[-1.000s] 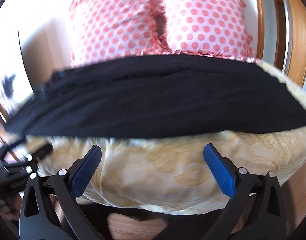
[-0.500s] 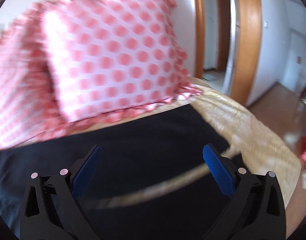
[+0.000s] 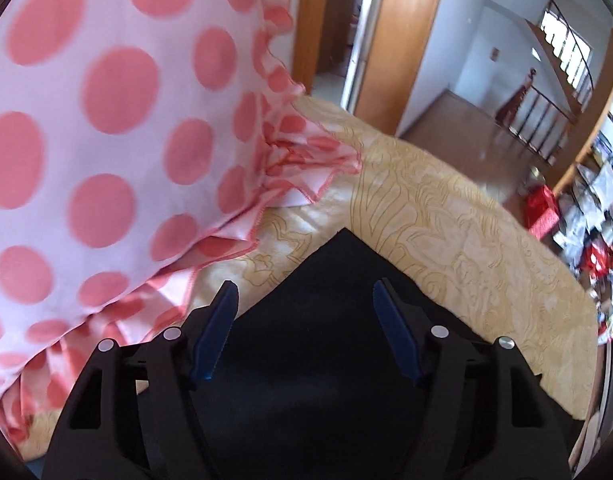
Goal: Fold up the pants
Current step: 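Reach the right tool to the black pants' leg hem and grasp it, then lift the leg hem with the right tool and fold it over the pants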
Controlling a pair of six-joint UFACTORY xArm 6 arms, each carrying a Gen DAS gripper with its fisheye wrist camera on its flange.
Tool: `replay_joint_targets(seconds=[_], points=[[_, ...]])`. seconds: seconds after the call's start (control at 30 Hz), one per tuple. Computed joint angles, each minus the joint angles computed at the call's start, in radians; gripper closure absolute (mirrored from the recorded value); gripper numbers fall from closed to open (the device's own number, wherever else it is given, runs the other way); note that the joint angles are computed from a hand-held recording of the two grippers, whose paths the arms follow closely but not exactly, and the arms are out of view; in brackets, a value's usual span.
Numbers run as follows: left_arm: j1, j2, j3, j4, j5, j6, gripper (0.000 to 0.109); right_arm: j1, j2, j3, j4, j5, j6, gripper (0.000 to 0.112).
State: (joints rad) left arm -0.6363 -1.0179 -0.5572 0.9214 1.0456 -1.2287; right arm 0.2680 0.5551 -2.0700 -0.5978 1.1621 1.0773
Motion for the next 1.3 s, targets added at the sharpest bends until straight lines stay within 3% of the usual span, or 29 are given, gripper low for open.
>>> replay_joint_targets(seconds=[0.07, 0.13, 0.17, 0.2, 0.37, 0.6, 0.73, 0.9, 0.97, 1.07, 1.17, 1.3], points=[[0.003, 0.013, -0.007, -0.011, -0.005, 0.017, 0.007, -0.002, -0.008, 0.023, -0.024, -0.016, 0.014, 0.049], [0.002, 0.021, -0.01, -0.013, -0.007, 0.025, 0.007, -0.003, -0.039, 0.076, -0.024, -0.066, 0.004, 0.067], [-0.001, 0.022, -0.012, -0.009, -0.004, 0.022, 0.007, -0.009, -0.058, 0.107, -0.013, -0.093, 0.008, 0.083], [-0.007, 0.019, -0.011, -0.001, 0.002, 0.014, 0.007, -0.011, -0.073, 0.133, -0.007, -0.117, 0.02, 0.088], [-0.062, 0.005, -0.01, 0.062, 0.073, -0.045, 0.007, -0.069, -0.259, 0.434, 0.072, -0.41, 0.076, 0.107], [-0.168, -0.043, -0.007, 0.097, 0.177, -0.084, 0.007, -0.108, -0.533, 0.799, 0.024, -0.739, 0.13, 0.109], [-0.26, -0.074, -0.005, 0.125, 0.251, -0.128, 0.007, -0.134, -0.772, 1.074, -0.035, -0.934, 0.153, 0.109], [-0.363, -0.102, -0.003, 0.14, 0.327, -0.178, 0.007, -0.168, -1.089, 1.41, -0.137, -1.101, 0.213, 0.109], [-0.394, -0.108, -0.003, 0.144, 0.35, -0.193, 0.007, -0.168, -1.23, 1.557, -0.111, -1.138, 0.204, 0.109], [-0.432, -0.116, 0.0, 0.145, 0.376, -0.211, 0.007, -0.11, -1.405, 1.729, 0.031, -1.083, 0.111, 0.109], [-0.451, -0.114, -0.001, 0.142, 0.385, -0.218, 0.007, -0.062, -1.449, 1.807, 0.279, -1.062, -0.05, 0.109], [-0.495, -0.112, -0.003, 0.153, 0.417, -0.233, 0.007, -0.045, -1.47, 1.825, 0.333, -1.046, -0.073, 0.107]])
